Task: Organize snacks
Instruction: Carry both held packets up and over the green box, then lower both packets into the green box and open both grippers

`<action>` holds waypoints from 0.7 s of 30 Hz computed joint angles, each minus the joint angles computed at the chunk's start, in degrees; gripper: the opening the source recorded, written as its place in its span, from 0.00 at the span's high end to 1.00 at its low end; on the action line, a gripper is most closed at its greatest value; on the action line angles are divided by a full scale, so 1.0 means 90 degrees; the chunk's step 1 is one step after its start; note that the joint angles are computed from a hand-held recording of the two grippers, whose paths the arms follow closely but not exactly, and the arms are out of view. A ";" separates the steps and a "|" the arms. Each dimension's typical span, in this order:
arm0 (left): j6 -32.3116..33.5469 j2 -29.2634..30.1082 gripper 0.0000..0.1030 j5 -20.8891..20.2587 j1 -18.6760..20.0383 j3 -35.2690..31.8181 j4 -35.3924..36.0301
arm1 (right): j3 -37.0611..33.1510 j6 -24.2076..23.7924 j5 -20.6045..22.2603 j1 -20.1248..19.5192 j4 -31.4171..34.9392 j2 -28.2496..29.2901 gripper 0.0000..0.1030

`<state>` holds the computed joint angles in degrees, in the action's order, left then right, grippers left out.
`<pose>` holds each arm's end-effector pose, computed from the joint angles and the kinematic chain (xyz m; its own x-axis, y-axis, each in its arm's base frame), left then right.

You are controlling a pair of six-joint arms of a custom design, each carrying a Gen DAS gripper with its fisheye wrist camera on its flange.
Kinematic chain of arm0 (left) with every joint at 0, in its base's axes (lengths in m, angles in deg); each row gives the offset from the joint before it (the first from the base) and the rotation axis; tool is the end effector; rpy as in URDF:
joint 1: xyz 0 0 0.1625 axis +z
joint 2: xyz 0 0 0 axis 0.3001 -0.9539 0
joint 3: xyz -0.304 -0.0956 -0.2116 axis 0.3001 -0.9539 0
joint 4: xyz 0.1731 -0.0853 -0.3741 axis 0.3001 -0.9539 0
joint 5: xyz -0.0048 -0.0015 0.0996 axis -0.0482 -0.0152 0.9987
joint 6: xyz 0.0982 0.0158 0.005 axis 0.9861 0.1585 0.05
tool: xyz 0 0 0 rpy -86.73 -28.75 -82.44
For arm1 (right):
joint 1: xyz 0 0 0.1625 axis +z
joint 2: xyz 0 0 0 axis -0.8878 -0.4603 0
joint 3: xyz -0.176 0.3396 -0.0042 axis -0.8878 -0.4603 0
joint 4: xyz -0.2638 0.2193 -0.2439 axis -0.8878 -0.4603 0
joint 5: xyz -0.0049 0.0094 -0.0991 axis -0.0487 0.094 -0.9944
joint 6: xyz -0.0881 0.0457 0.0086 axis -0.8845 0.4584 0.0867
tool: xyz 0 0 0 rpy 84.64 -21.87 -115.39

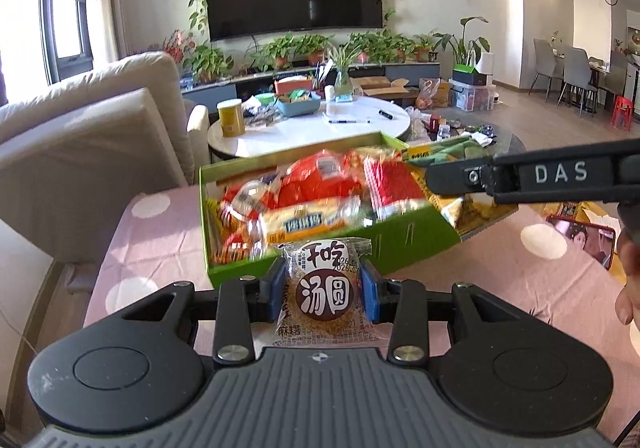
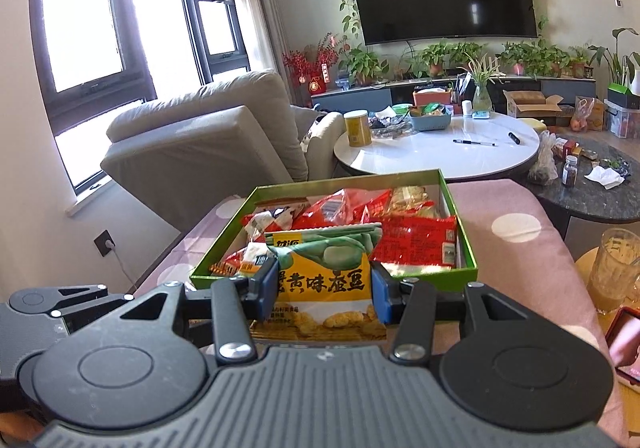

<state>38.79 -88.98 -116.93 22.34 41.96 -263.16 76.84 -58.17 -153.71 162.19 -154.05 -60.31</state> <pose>-0.2544 -0.4913 0.1350 -0.6373 0.2097 -0.7415 0.7274 0.4812 -0.4892 0.2106 -0.5375 0.1908 -0.7837 -0.3532 0.5110 -0.6209 0.4686 -0.6284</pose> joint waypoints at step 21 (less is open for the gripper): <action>0.1208 0.0579 0.66 -0.0228 0.0207 -0.1192 -0.0463 | -0.0729 -0.0058 0.0155 0.0014 0.0182 0.0301 0.23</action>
